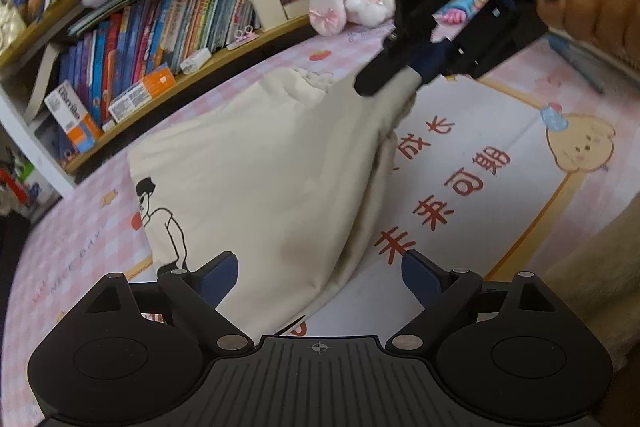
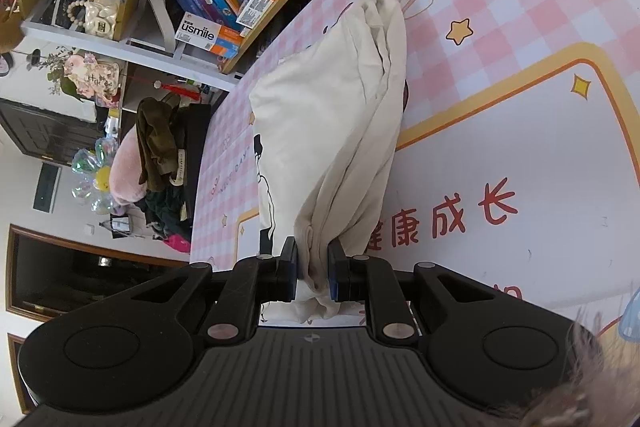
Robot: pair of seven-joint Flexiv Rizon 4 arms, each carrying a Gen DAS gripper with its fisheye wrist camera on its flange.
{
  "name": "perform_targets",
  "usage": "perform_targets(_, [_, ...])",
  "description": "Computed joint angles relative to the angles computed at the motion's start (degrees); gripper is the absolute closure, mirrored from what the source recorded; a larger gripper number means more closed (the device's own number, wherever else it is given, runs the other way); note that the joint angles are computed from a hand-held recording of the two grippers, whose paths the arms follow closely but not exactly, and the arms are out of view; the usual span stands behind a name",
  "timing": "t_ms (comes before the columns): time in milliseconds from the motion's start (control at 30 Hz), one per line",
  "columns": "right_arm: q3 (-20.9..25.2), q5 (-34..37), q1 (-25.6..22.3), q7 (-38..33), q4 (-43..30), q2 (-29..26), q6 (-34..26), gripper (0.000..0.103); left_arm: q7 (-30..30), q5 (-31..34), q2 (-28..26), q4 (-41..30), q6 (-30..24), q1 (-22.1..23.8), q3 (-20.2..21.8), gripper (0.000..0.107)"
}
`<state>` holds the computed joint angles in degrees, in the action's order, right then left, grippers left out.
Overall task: Fold clothes
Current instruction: 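Grasp the shirt's collar end with the left gripper while the right gripper pinches the hem end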
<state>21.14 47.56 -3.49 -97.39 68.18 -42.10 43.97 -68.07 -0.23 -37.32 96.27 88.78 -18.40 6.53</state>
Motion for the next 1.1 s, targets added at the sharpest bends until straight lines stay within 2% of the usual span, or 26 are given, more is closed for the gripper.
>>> perform_targets(200, [0.13, 0.28, -0.4, -0.78, 0.07, 0.2, -0.59, 0.089, -5.12, 2.87, -2.28, -3.86, -4.15, -6.29, 9.17, 0.015])
perform_targets(300, [-0.01, 0.48, -0.54, -0.82, 0.11, 0.29, -0.73, 0.089, -8.95, 5.24, -3.09, -5.5, -5.98, -7.85, 12.2, 0.015])
perform_targets(500, [-0.42, -0.15, -0.41, -1.12, 0.13, 0.66, -1.31, 0.089, -14.16, 7.98, -2.96, -5.97, -6.44, -6.66, 11.85, 0.01])
perform_targets(700, [-1.24, -1.53, 0.04, -1.13, 1.35, 1.32, -1.13, 0.089, -19.81, 12.95, -3.99, -8.46, -6.32, -8.74, 15.67, 0.01])
perform_targets(800, [-2.33, -3.67, 1.07, -1.13, 3.2, 2.31, 0.66, 0.08, -21.44, 14.1, -4.28, -9.33, -5.5, -8.36, 15.89, 0.01])
perform_targets(867, [-3.09, -6.09, 2.1, -2.11, 4.99, 3.28, 2.52, 0.061, -21.4, 14.8, -4.41, -9.94, -5.48, -8.0, 15.67, 0.01])
perform_targets(933, [-3.54, -8.98, 3.08, -4.56, 6.89, 4.32, 4.48, 0.056, -20.99, 15.76, -4.69, -10.61, -5.15, -7.8, 15.66, 0.01])
perform_targets(967, [-3.79, -10.82, 3.67, -6.37, 8.05, 4.91, 5.57, 0.053, -20.66, 16.18, -4.86, -10.92, -4.92, -7.65, 15.62, 0.01])
perform_targets(1033, [-4.41, -15.63, 5.16, -11.48, 10.96, 6.28, 8.19, 0.04, -20.24, 16.53, -5.0, -11.32, -4.47, -7.34, 15.47, 0.01])
perform_targets(1100, [-5.06, -20.88, 6.72, -16.86, 14.21, 7.64, 11.49, 0.033, -19.83, 16.63, -5.09, -11.62, -4.0, -7.07, 15.33, 0.01])
